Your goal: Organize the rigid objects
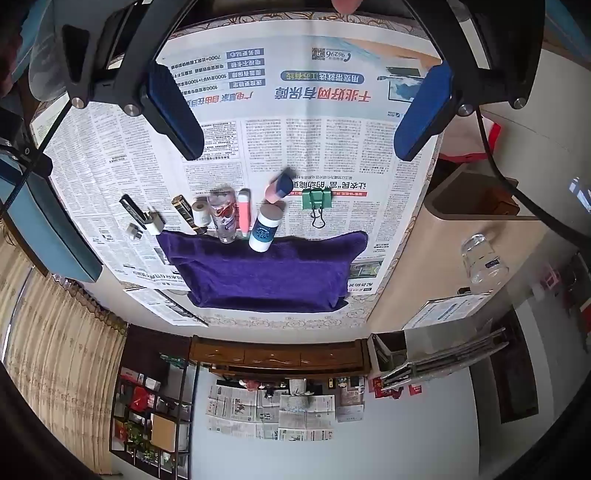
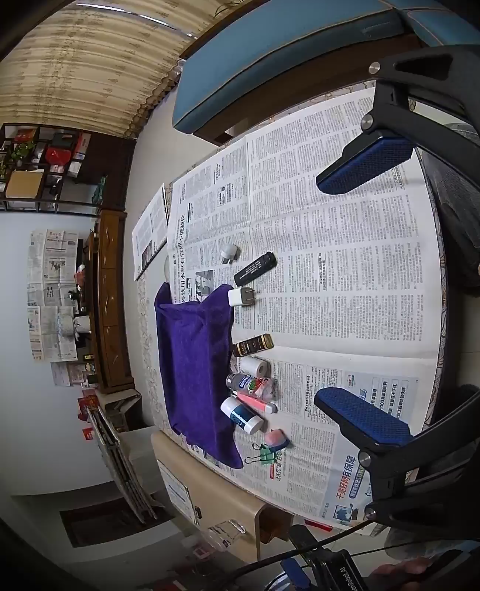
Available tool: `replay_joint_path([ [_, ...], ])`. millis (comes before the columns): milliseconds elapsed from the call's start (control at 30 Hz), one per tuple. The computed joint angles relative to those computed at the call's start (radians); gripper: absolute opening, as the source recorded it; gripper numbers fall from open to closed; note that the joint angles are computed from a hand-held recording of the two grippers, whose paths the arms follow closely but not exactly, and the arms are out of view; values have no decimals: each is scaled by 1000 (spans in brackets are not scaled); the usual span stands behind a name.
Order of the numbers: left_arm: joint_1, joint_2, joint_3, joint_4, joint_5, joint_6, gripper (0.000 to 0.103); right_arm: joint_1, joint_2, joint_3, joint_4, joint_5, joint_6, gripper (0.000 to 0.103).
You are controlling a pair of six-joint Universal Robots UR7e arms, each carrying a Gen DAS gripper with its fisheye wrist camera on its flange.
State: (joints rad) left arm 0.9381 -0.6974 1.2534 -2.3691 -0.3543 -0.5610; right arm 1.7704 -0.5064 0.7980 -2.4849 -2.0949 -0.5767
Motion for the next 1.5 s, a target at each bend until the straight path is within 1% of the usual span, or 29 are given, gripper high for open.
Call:
replay_joint_path([
  [67,-1,1,-15,79,17,-51,103,1,0,1,-3,-3,-2,103],
  [133,-3,0,-18,101,19,-69,103,1,-1,2,-5,-3,-1,103],
  [200,-2,-3,-14,97,13,-68,103,1,-5,11,-15,-4,-3,103],
  [233,-3,-7,-2,64,14,-51,103,1,-5,12,-15,-5,-3,103],
  [400,-12,-27,16,70,16,-62,103,3,-2,7,-9,-7,2,103],
  [533,-11,-38,31,51,12,-53,103,0,-9,17,-16,-3,-1,103],
  [767,-15,-45,43,71,21,-84,103,2,-16,27,-21,-6,-5,103],
  [1200,-17,-53,53,61,21,-70,103,4,-22,34,-23,-11,-3,103],
  [1500,-20,-50,45,90,25,-89,103,5,-20,32,-19,-11,-4,103],
])
